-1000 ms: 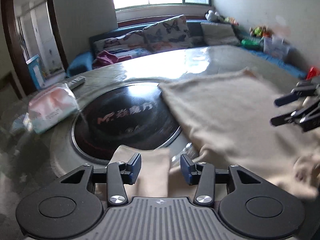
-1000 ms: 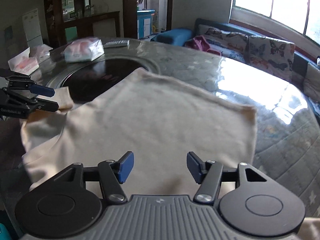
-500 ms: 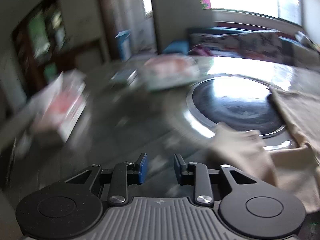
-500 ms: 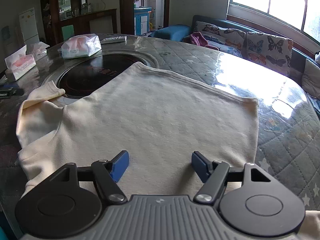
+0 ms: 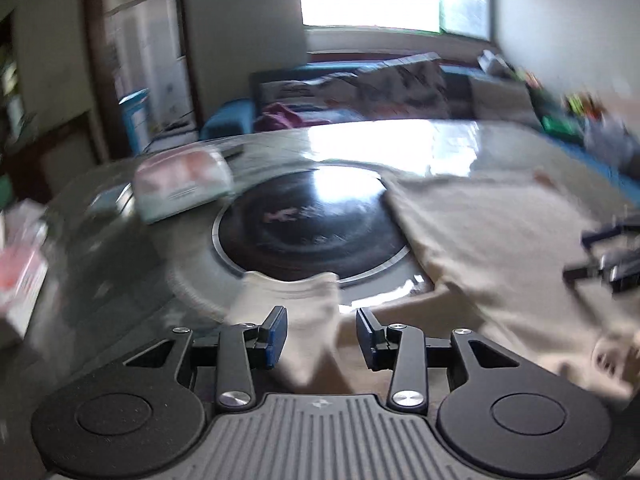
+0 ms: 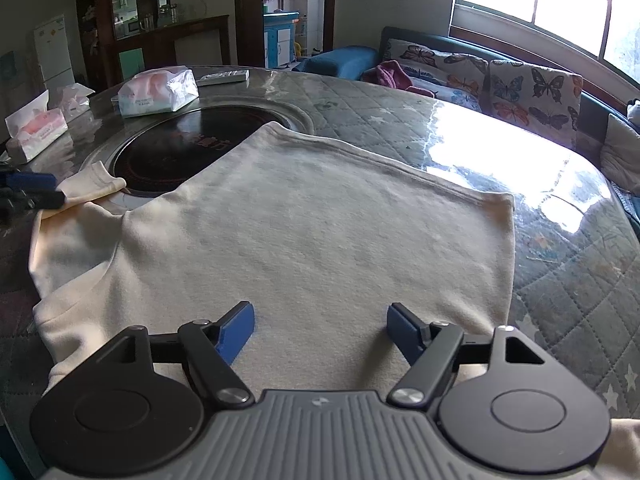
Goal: Fold clothes
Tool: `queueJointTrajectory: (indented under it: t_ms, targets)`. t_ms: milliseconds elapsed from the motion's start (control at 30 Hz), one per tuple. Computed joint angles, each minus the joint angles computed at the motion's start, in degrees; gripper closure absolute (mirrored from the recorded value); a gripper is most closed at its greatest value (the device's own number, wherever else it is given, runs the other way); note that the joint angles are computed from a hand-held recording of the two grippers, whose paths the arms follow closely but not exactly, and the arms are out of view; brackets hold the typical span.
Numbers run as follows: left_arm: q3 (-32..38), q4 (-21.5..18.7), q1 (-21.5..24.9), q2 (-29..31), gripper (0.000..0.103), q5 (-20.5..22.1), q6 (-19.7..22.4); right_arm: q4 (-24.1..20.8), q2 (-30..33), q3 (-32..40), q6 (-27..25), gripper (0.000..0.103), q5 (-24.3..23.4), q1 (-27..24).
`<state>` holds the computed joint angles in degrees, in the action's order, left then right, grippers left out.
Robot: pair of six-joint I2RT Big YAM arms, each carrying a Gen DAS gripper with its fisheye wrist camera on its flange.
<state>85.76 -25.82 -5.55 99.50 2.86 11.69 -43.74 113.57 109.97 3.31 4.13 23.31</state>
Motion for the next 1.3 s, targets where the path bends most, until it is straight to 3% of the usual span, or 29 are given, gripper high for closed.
queueJointTrajectory:
  t_ms: [167, 300, 433, 500, 600, 933, 967, 1000, 1100, 1300]
  targets:
    - [-2.26, 2.66, -1.93, 0.02, 0.06, -12.86, 3.97, -0.16, 0.06, 0.08, 0.23, 0.026, -0.23, -0.1]
    - [-2.97, 1.87, 0.46, -0.81, 0.06, -16.85, -7.7, -0.06, 0.08, 0.05, 0.09, 0.025, -0.17, -0.08]
    - [-3.29, -0.64, 2.47, -1.26, 0.06, -20.56, -16.15, -0.12, 0.18, 0.21, 0.0, 0.025, -0.15, -0.07]
    - [-3.55, -1.91, 3.64, -1.63, 0.059, -19.38, -18.9, -0.23, 0.23, 0.33, -0.09, 0.025, -0.08, -0.04]
    - [-3.67, -2.85, 5.43, -2.46, 0.056, -14.19, -21.04, -0.28, 0.24, 0.41, -0.13, 0.025, -0.15, -0.08]
    - [1.78, -1.48, 6.5, 2.04, 0.05, -9.69, -19.53, -0.01, -0.72, -0.5, -0.85, 0.025, 0.12, 0.66]
    - [2.11, -1.57, 6.45, 2.47, 0.056, -9.68, -19.16, 0.09, -0.94, -0.7, -1.17, 0.025, -0.07, 0.8]
    - [2.54, -1.96, 6.45, 2.94, 0.074, -9.47, -18.96, 0.2, -1.18, -0.92, -1.55, 0.025, -0.3, 0.98]
    - [2.09, -0.7, 6.27, 2.83, 0.093, -9.36, -18.12, 0.55, -1.87, -1.53, -2.71, 0.025, -1.37, 1.7]
    - [0.2, 2.18, 6.19, 0.43, 0.095, -10.75, -19.75, 1.97, -3.32, -2.84, -5.98, 0.024, -4.45, 3.77]
